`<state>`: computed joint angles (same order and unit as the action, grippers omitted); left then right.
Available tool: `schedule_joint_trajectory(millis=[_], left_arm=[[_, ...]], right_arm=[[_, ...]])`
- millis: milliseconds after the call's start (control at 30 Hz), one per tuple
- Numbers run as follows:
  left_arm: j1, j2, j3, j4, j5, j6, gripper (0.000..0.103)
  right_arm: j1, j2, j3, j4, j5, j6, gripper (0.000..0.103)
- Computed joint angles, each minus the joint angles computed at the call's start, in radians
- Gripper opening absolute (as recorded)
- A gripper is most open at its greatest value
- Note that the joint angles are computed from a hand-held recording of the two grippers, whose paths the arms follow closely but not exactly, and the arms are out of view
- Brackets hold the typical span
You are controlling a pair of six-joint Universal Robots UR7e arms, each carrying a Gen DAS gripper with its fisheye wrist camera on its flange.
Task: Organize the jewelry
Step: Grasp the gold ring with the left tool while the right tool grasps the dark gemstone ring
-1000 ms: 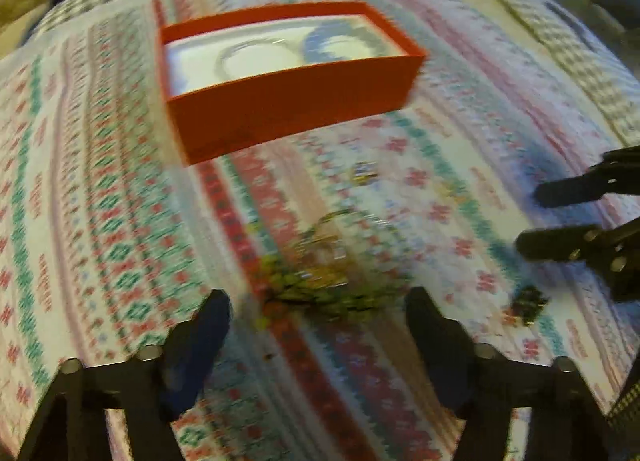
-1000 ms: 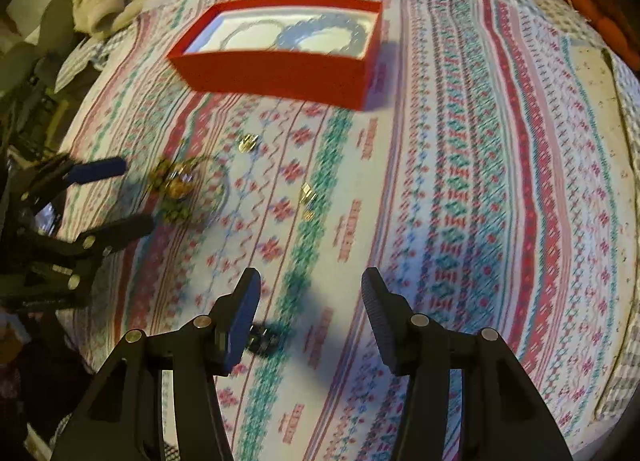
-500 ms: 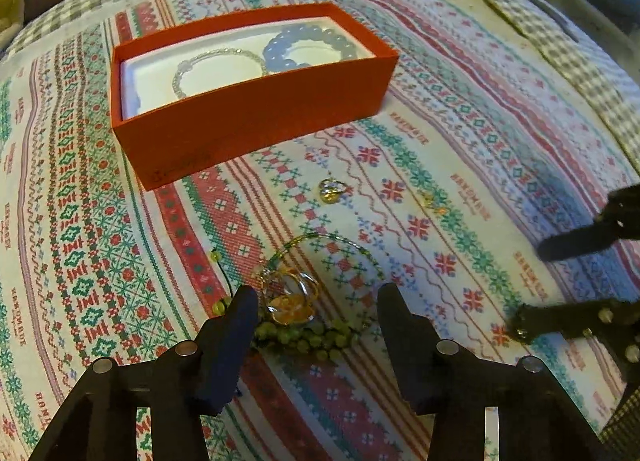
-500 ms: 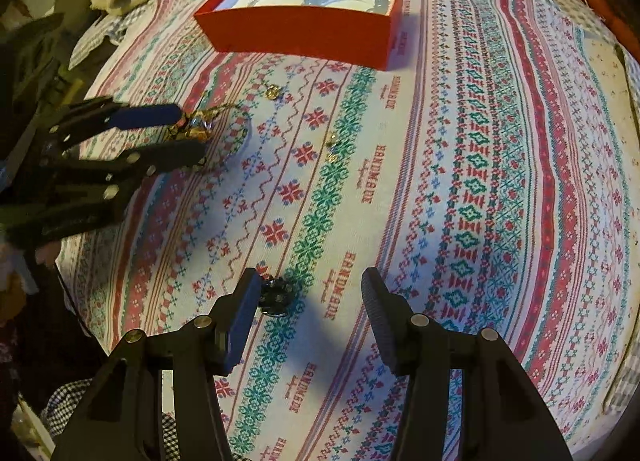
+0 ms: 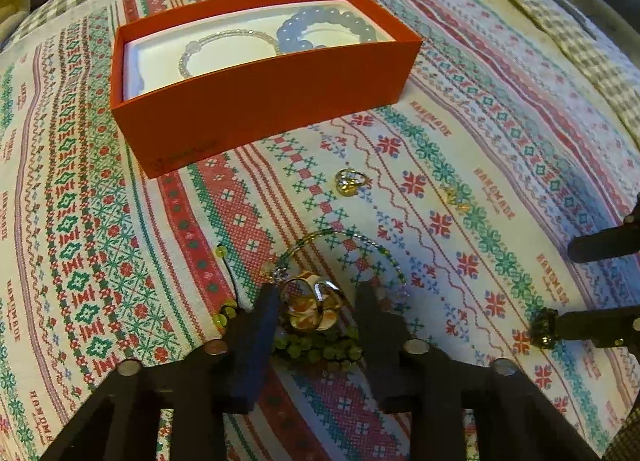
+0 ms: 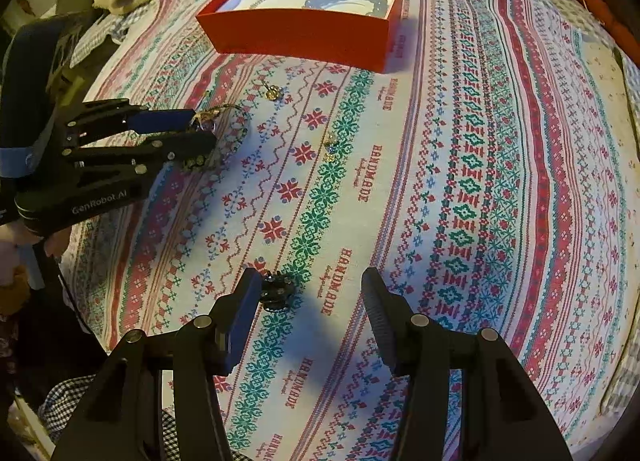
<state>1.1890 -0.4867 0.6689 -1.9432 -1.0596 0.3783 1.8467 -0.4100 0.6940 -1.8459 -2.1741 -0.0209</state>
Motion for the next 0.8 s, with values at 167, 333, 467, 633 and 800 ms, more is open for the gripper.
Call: schedule_joint_trajectory(millis=[167, 333, 467, 633, 800], left_arm=[[0.001, -0.015, 0.017, -0.013, -0.002, -0.014, 0.028], [0.0, -0.043, 0.046, -0.032, -0.02, -0.023, 0.028], [-0.005, -0.063, 0.073, -0.052, -0.028, -0.024, 0.028], [-0.009, -0.087, 0.107, -0.063, -0.043, -0.019, 0.028], [-0.013, -0.098, 0.125, -0.059, -0.043, -0.021, 0.028]], right_arm=[[0.003, 0.008, -0.012, 0.001, 0.005, -0.01, 0.055], [-0.001, 0.005, -0.02, 0.025, 0.035, 0.008, 0.055], [-0.007, -0.005, -0.009, 0.049, 0.071, 0.025, 0.055], [-0.005, -0.004, 0.005, 0.052, 0.073, 0.013, 0.051], [0.0, 0.015, -0.001, 0.06, 0.05, -0.016, 0.031]])
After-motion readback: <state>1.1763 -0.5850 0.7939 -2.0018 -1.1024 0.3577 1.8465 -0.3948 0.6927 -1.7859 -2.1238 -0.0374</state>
